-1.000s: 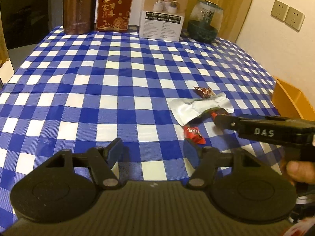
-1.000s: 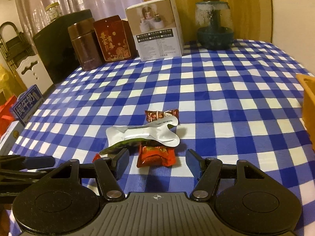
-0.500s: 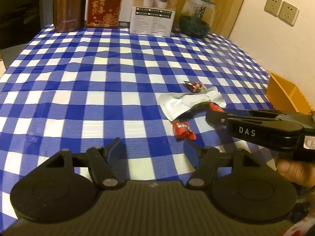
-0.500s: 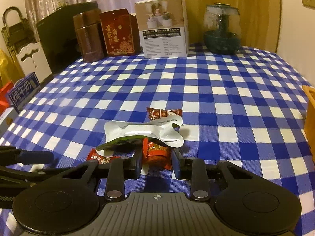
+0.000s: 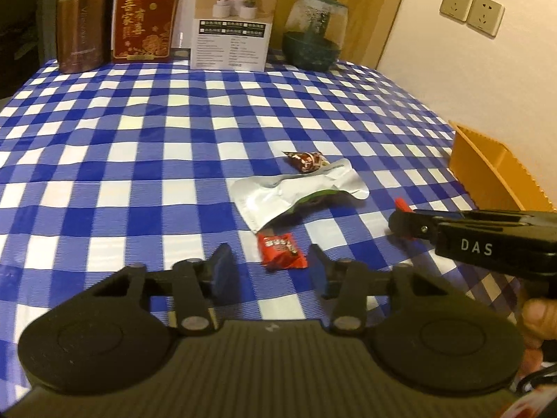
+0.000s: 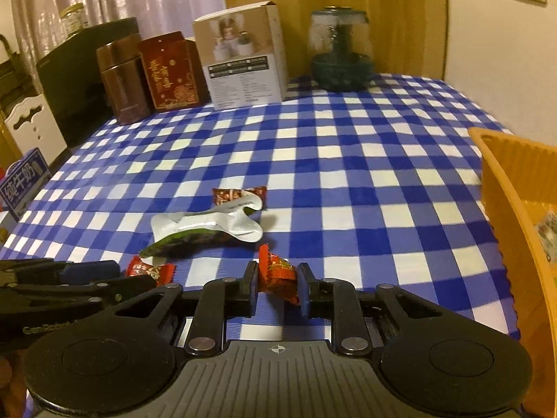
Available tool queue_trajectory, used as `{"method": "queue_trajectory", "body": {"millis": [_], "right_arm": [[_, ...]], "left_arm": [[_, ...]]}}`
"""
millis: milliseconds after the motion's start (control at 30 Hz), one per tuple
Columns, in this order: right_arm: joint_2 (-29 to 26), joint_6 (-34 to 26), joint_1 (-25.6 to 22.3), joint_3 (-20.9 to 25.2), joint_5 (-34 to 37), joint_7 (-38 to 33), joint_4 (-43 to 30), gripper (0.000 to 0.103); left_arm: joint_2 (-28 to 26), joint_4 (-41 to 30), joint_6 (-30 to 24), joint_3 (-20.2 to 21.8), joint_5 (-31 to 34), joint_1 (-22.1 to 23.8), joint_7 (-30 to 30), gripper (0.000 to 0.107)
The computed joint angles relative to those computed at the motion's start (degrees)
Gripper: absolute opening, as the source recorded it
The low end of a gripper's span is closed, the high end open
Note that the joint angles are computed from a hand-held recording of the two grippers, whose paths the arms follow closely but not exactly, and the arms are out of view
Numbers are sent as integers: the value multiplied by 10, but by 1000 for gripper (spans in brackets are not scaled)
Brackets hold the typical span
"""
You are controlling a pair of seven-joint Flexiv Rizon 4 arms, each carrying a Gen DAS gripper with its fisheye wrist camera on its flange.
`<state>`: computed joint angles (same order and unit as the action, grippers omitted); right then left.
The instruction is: Organize snacks
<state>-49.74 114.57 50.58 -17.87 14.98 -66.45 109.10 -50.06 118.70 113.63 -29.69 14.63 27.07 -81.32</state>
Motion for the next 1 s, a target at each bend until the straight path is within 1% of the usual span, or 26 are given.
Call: {"method": "queue_trajectory", "body": {"millis": [67, 133, 200, 400, 500, 600, 800, 1000], "right_arm": [[0, 0, 2, -2, 2, 0, 0, 23], [0, 0, 2, -1, 1, -1, 0, 23], [0, -1, 5, -2, 3, 0, 0, 23], [0, 3, 9, -4, 4, -3, 2, 23], [5, 8, 9, 0, 3, -10, 9, 23], [13, 14, 20, -3, 9, -21, 23, 23], [43, 19, 49, -5, 41, -28, 62, 23], [89, 26, 85, -13, 76, -34, 113, 23]], "left_arm": [[-6, -4, 8, 1, 2, -4, 0, 37], [-12, -8, 9, -3, 7, -2, 0, 31], [-11, -12, 9, 5, 6, -10, 2, 25], [-2, -6, 16, 17, 2, -19, -4, 23], [3, 5, 20, 7, 7, -7, -16, 22], [13, 19, 17, 3, 14, -2, -23, 22], [49, 51, 17, 12, 9, -11, -38, 22], [106, 109, 17, 4, 6, 0, -81, 22]]}}
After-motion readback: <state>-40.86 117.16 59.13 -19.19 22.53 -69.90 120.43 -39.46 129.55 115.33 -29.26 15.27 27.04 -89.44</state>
